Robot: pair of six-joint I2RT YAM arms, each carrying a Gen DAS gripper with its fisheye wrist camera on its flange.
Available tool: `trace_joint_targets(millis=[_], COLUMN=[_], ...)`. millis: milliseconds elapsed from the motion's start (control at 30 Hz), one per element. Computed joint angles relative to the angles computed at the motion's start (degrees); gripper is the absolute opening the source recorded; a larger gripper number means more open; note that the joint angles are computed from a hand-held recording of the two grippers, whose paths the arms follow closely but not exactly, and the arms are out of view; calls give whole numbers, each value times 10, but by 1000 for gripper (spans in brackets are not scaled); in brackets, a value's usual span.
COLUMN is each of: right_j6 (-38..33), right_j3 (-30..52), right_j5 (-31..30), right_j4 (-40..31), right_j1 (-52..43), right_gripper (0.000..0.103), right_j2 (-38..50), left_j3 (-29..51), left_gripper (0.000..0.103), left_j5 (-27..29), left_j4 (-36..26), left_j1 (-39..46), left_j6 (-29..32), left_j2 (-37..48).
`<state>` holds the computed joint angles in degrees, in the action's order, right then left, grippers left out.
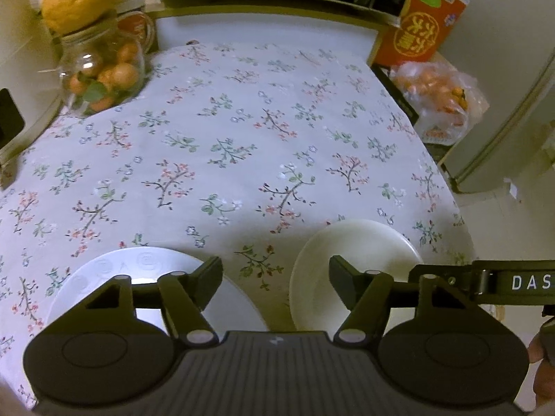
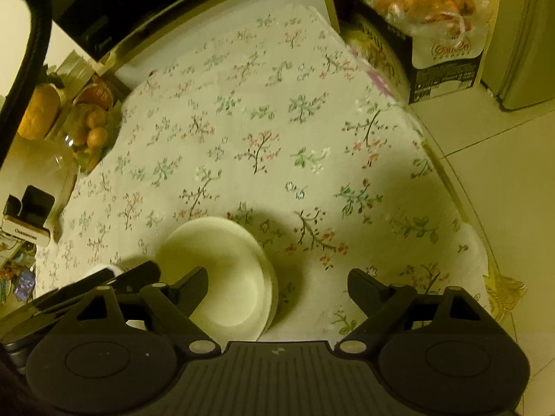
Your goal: Organize plates and bowls
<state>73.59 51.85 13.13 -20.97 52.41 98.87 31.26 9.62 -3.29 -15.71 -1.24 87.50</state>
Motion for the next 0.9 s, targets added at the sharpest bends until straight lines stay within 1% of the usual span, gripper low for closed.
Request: trace_joint_targets(millis=[33, 100, 167, 233, 300, 400, 567, 633, 667, 700, 767, 800, 833, 900], right_j6=[-1, -4, 2, 10, 10, 14, 11, 7, 5, 3, -1, -4, -8, -15], right_j3=[2, 1, -9, -12, -9, -8, -3, 2, 4, 8, 13, 16, 21, 30], right_j5=[-2, -12, -36, -53, -55, -52, -59, -65, -66, -66, -70, -73, -76, -77], right_j4=[-1, 6, 28, 38, 34, 33, 31, 31, 32, 30, 31, 32, 31, 25], right_j1=[0, -1, -9, -13, -13, -12, -15, -16, -16, -15, -14, -13, -12, -9], right_gripper=[84, 82, 78, 72, 69, 65, 58, 54, 52, 48, 40, 35, 27, 16], right_j2=[2, 7, 9, 14, 20, 21, 30, 39, 43, 47, 55, 60, 66, 74], left_j3=[3, -1, -2, -2, -5, -5, 10, 10, 10, 10, 8, 7, 5, 5], left_gripper=[59, 58, 54, 47, 45, 44, 34, 26, 24, 21, 19, 17, 16, 15], left_j5=[2, -1, -9, -8, -7, -15, -2, -6, -8, -9, -15, -19, -21, -17], left_j4=[-1, 9, 14, 19, 31, 49, 40, 43, 42, 41, 40, 41, 43, 40], left_j1=[0, -4, -10, -12, -16, -26, -29, -36, -40, -42, -46, -49, -50, -47], left_j6=[3, 11, 18, 29, 41, 66, 71, 79, 82, 82, 82, 82, 81, 78], left_j2=[6, 8, 11, 15, 18, 27, 58, 64, 66, 68, 71, 71, 69, 63])
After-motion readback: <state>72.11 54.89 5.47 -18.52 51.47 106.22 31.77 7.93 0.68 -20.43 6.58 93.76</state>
